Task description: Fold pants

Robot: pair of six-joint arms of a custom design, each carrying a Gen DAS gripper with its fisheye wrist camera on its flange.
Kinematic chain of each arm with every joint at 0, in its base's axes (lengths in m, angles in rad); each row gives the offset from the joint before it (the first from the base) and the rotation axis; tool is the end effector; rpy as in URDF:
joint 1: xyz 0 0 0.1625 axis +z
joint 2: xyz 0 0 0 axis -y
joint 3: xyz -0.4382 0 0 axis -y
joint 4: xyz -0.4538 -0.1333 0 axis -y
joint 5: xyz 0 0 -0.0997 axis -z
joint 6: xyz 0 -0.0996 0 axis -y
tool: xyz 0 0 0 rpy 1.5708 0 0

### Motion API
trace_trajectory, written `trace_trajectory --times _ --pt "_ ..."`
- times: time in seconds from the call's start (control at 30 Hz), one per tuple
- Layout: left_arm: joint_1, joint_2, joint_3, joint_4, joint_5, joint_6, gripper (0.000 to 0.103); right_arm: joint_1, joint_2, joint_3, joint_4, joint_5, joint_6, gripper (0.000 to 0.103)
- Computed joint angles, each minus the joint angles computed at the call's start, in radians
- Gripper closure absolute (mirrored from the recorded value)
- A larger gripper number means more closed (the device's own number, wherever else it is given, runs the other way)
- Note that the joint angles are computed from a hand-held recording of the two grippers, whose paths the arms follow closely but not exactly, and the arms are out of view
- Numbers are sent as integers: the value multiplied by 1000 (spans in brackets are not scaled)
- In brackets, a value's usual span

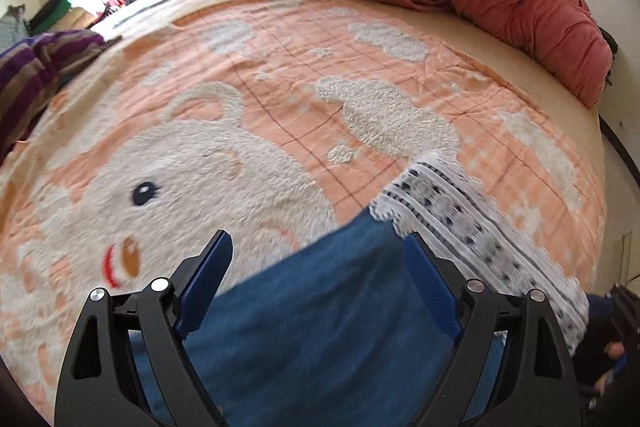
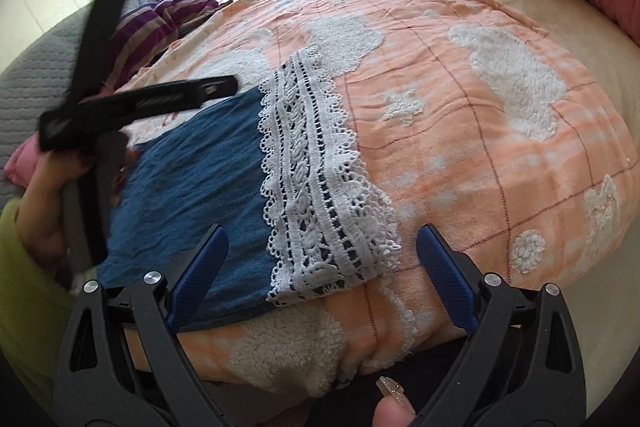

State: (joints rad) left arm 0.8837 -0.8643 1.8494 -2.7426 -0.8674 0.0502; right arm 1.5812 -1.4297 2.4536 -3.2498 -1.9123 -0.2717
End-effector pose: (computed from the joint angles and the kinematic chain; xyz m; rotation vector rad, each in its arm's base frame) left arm -0.2578 -0.6259 0.0615 0.8152 2.3471 -0.5061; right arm 0.1045 -0.4328 0.1951 0.2153 -2.6027 0.8198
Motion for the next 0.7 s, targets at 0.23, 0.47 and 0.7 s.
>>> trace_trajectory --times 0.23,0.47,0.7 --pt "78 40 -98 111 -246 24 31 -2 10 2 -17 16 -18 49" --pt "105 66 -131 124 -356 32 34 -13 29 -15 -15 60 -21 61" --pt "90 69 -131 145 -379 32 77 -40 18 -15 -9 122 0 76"
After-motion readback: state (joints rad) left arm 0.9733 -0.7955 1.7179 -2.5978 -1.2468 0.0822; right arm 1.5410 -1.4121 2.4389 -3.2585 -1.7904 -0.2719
